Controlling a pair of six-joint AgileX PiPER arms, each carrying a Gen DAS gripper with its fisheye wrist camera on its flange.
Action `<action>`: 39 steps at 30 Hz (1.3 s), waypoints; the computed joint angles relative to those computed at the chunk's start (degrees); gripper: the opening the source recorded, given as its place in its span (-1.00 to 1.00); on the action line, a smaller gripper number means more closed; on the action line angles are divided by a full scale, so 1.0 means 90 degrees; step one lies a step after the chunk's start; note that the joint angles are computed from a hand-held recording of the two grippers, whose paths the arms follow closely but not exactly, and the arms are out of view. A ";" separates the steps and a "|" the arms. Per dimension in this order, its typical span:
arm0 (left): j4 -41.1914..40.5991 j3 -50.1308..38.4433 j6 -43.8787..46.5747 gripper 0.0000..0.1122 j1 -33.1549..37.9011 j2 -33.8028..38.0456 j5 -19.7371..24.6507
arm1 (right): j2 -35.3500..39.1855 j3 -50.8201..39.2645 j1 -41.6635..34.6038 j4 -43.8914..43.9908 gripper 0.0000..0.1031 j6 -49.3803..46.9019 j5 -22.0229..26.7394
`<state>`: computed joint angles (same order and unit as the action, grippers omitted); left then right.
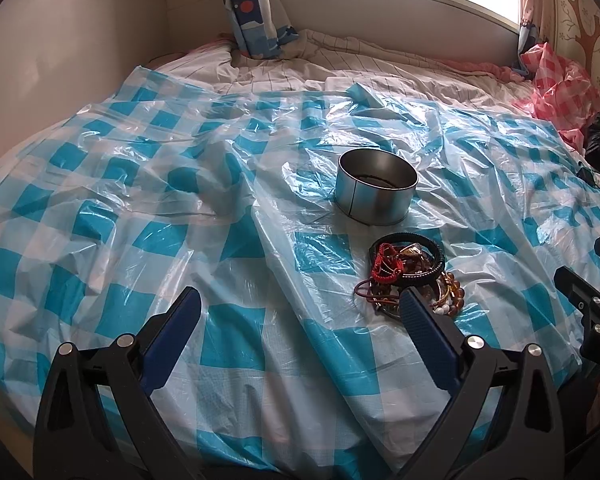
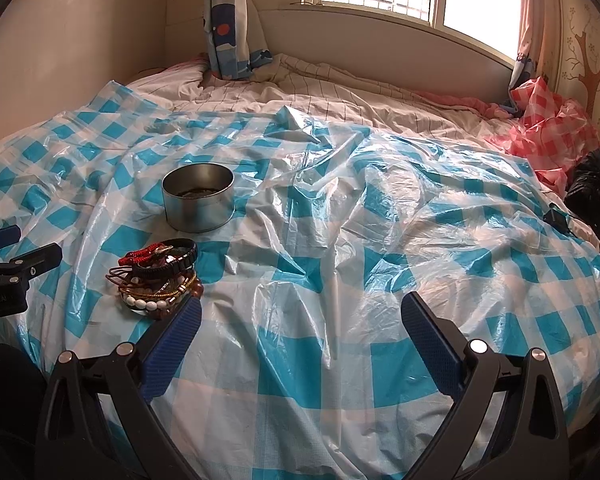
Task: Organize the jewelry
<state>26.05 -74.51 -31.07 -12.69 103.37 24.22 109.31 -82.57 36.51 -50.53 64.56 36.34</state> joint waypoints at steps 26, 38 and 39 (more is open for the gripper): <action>0.0039 -0.0032 -0.0043 0.70 -0.0027 0.0019 0.0035 | -0.0022 0.0062 -0.0027 -0.0099 0.86 0.0140 -0.0107; -0.1691 -0.0369 0.1924 0.70 0.0296 0.0188 0.0096 | 0.0093 -0.0068 -0.0097 0.0383 0.86 -0.0446 -0.0522; -0.1870 -0.0473 0.2109 0.70 0.0319 0.0249 0.0166 | 0.0119 -0.0171 -0.0145 0.0621 0.86 -0.0698 -0.0541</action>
